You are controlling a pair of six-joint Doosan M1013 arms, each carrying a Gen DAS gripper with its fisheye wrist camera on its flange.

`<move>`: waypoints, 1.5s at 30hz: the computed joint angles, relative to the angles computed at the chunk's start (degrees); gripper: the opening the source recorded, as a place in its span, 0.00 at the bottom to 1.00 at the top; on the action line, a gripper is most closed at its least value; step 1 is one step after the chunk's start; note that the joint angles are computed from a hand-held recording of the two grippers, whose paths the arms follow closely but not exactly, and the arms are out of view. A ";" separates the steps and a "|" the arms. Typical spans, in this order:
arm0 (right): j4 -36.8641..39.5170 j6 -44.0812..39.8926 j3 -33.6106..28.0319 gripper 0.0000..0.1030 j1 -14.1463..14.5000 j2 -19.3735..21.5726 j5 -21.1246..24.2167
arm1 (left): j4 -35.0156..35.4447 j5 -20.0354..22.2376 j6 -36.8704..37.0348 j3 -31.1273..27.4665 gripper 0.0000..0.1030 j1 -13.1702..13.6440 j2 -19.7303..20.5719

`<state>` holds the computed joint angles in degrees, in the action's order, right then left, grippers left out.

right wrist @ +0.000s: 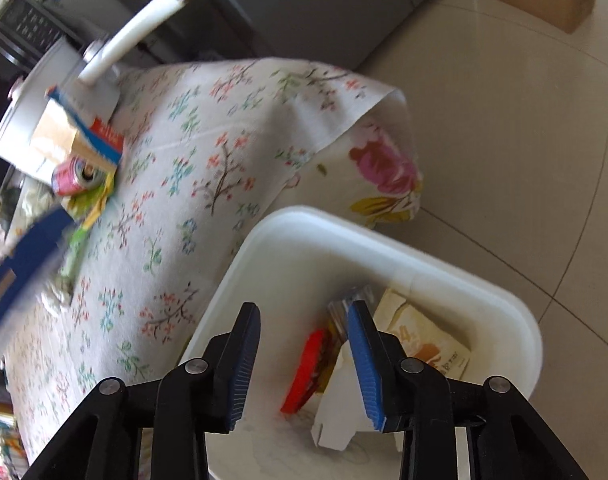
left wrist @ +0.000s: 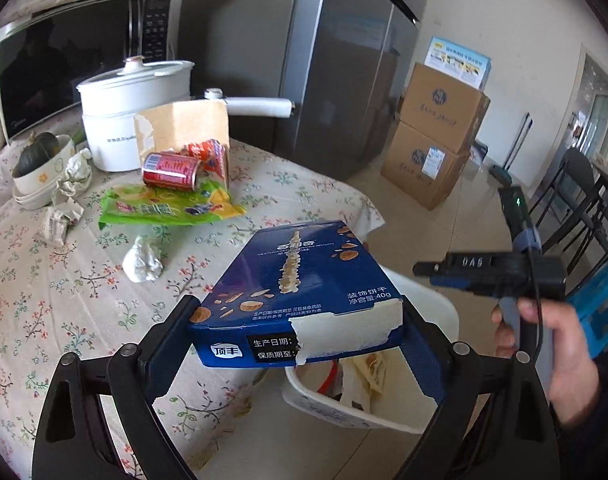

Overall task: Collect trash
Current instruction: 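Open the right gripper to drop the red lid into the bin, then lower the blue box into the bin and open the left gripper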

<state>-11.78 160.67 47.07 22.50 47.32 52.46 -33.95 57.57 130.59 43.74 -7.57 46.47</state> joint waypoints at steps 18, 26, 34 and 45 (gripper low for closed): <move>1.31 7.24 6.96 0.46 -1.23 -3.64 -7.62 | 7.50 -5.60 9.28 11.80 0.92 -5.16 -4.23; -2.08 8.60 7.56 0.46 -1.14 -4.50 -7.43 | 10.76 -3.08 7.90 11.14 0.92 -6.42 -3.15; 1.35 3.93 6.24 0.46 -1.24 -3.60 -7.42 | 18.57 -0.01 -2.42 6.08 0.94 -7.47 1.59; 6.42 -0.91 5.44 0.46 -1.69 -2.93 -6.60 | 12.62 4.18 -9.74 -0.70 0.95 -4.77 3.84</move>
